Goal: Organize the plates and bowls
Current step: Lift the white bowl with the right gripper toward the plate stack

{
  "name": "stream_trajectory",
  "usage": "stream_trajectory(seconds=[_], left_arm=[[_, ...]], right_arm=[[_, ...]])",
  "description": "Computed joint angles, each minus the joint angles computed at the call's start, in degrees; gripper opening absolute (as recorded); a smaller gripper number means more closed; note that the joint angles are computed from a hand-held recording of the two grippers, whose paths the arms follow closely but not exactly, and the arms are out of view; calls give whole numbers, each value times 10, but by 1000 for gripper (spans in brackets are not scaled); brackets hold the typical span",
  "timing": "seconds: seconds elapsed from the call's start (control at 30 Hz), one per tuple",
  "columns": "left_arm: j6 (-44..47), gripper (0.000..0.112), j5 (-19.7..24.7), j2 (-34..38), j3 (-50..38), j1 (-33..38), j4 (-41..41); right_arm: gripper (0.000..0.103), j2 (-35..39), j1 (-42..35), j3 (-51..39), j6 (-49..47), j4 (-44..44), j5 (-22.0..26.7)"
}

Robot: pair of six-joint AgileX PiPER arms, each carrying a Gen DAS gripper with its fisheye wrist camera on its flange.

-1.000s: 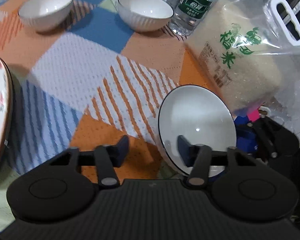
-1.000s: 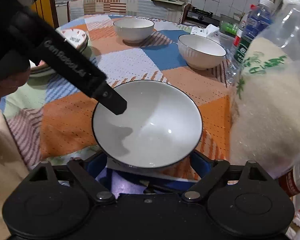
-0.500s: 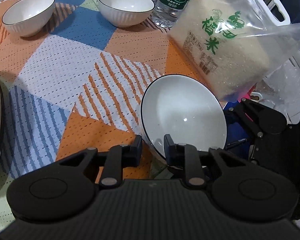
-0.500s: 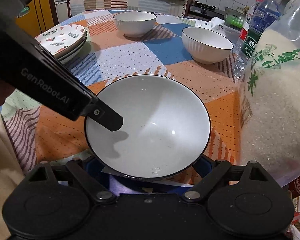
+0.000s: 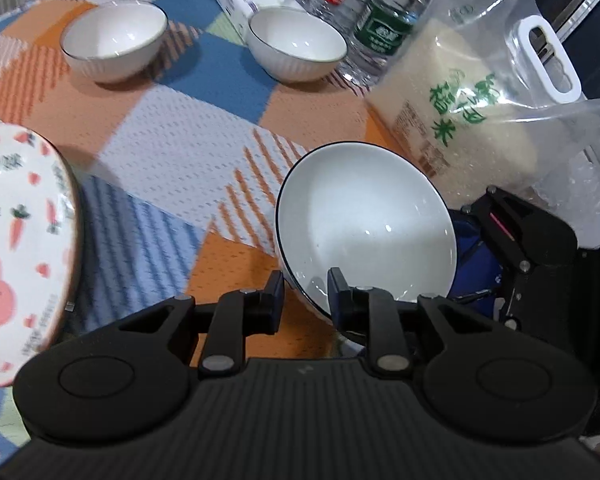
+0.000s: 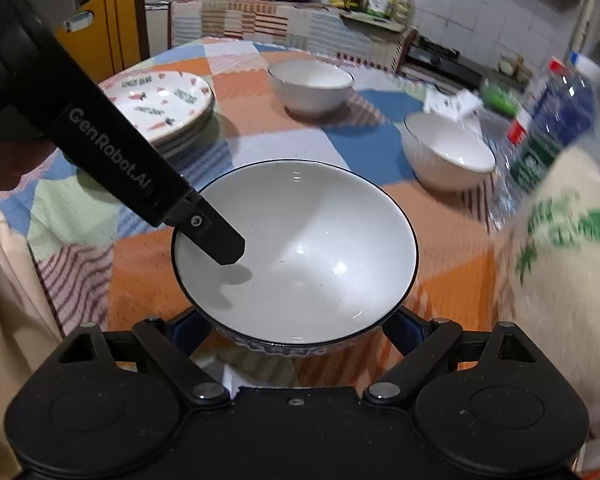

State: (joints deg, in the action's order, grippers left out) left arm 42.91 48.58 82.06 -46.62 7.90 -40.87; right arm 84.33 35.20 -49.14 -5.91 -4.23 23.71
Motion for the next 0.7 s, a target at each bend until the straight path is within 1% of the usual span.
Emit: stream_trajectory(seconds=[0.13, 0.37, 0.5, 0.6, 0.7], left_arm=[[-14, 21, 5, -9, -12, 20, 22], [-45, 21, -8, 2, -35, 46, 53], [-70, 21, -20, 19, -46, 55, 71], [-82, 21, -23, 37, -56, 61, 87], [-96, 21, -42, 55, -57, 57, 107]], right_arm=[[94, 21, 6, -28, -49, 24, -5], [94, 83, -2, -95, -177, 118, -9], [94, 120, -15, -124, -274, 210, -10], [94, 149, -24, -148, -338, 277, 1], [94, 167, -14, -150, -347, 279, -15]])
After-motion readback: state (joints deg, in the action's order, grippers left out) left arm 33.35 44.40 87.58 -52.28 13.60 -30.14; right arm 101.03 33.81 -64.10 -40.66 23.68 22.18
